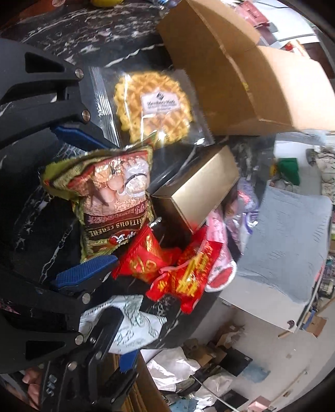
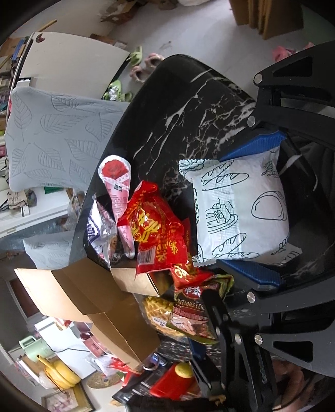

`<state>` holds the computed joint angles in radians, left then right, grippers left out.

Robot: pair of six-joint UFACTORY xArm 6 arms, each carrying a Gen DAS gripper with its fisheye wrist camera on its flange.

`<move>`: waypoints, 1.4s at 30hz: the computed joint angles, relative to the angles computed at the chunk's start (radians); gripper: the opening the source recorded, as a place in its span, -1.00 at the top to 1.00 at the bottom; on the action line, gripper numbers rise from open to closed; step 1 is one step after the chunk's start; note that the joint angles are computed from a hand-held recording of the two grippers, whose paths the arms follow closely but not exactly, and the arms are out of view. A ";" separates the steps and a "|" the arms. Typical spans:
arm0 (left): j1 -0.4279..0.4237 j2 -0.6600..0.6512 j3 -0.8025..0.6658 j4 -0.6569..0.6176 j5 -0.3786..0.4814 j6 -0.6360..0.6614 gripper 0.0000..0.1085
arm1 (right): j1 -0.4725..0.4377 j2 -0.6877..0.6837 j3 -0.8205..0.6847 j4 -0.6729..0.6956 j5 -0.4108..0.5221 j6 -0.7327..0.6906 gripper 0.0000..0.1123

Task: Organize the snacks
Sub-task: 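Grasp the white printed bag with the right gripper, then grasp the cereal bag with the left gripper while the right holds the white bag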

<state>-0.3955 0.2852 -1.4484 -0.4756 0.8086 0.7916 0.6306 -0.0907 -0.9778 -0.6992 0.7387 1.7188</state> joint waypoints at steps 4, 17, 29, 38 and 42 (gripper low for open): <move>-0.006 0.046 -0.053 0.024 0.058 -0.041 -0.41 | -0.006 -0.006 0.010 -0.003 -0.013 -0.001 -0.32; -0.040 0.009 0.039 0.045 -0.079 0.019 -0.42 | -0.003 0.007 -0.006 0.000 0.008 -0.014 -0.34; -0.002 -0.039 0.074 -0.079 -0.059 0.130 0.11 | 0.017 0.036 -0.048 0.008 0.067 -0.049 -0.30; 0.020 -0.084 0.110 -0.125 -0.040 0.163 0.15 | 0.033 0.014 -0.022 -0.033 0.042 0.033 -0.16; 0.031 -0.106 0.126 -0.152 -0.044 0.180 0.15 | 0.038 0.016 -0.021 -0.037 0.009 0.049 -0.15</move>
<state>-0.3649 0.1793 -1.3221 -0.6273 0.7642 0.9715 0.6689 -0.0746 -0.9986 -0.7361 0.7477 1.7674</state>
